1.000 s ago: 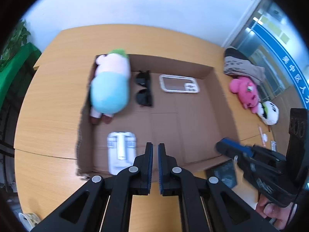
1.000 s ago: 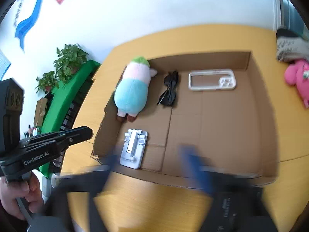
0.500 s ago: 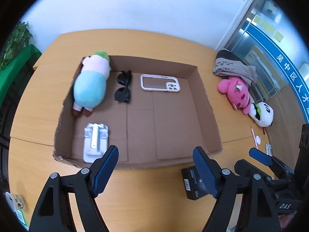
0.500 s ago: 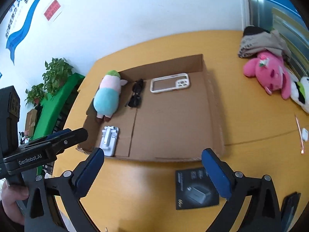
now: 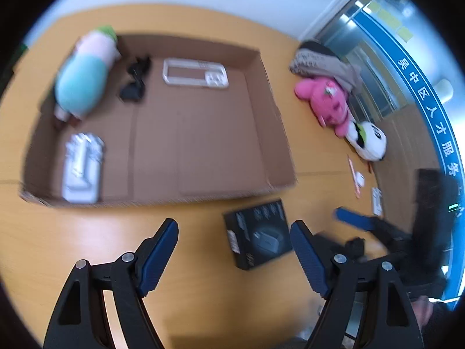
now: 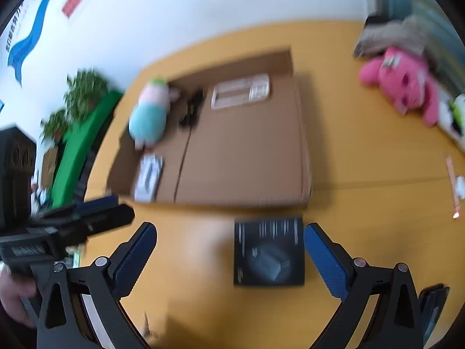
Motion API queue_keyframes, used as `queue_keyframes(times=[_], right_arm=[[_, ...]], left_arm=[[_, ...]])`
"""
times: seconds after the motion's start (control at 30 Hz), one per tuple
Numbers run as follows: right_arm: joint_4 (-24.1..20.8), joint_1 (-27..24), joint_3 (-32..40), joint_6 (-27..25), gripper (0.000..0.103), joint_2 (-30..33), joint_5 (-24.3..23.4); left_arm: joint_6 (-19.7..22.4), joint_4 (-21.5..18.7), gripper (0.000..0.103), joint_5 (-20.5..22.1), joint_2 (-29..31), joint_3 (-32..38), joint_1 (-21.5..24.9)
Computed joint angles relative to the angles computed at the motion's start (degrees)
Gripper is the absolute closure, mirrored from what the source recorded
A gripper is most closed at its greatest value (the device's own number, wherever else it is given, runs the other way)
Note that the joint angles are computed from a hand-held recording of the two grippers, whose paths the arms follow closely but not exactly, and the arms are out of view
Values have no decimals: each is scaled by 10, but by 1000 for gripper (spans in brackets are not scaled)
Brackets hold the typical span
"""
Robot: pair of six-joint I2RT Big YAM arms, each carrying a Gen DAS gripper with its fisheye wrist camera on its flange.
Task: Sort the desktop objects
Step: 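Move both tools to the black UGREEN charger box and grip it, then lift the charger box with both grippers over the cardboard box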
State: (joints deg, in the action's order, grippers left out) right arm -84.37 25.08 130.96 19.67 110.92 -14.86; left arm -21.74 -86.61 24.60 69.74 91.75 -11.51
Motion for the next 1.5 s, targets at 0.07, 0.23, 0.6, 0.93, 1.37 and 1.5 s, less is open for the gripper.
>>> queue_keyframes(times=[0.07, 0.23, 0.6, 0.93, 1.37, 1.5], right_arm=[[-6, -5, -46, -17, 0, -11, -8], [22, -20, -160, -47, 0, -41, -53], [61, -6, -201, -96, 0, -31, -50], [89, -6, -206, -107, 18, -30, -20], [87, 10, -191, -107, 32, -52, -7], [90, 14, -167, -87, 35, -57, -4]], left_arm=[[-6, 10, 24, 37, 5, -19, -9], [-24, 32, 24, 93, 24, -59, -33], [-26, 69, 24, 128, 83, -90, -62], [-18, 83, 26, 79, 90, -113, -80], [-24, 66, 28, 27, 32, -101, -75], [-28, 74, 28, 10, 14, -78, -69]])
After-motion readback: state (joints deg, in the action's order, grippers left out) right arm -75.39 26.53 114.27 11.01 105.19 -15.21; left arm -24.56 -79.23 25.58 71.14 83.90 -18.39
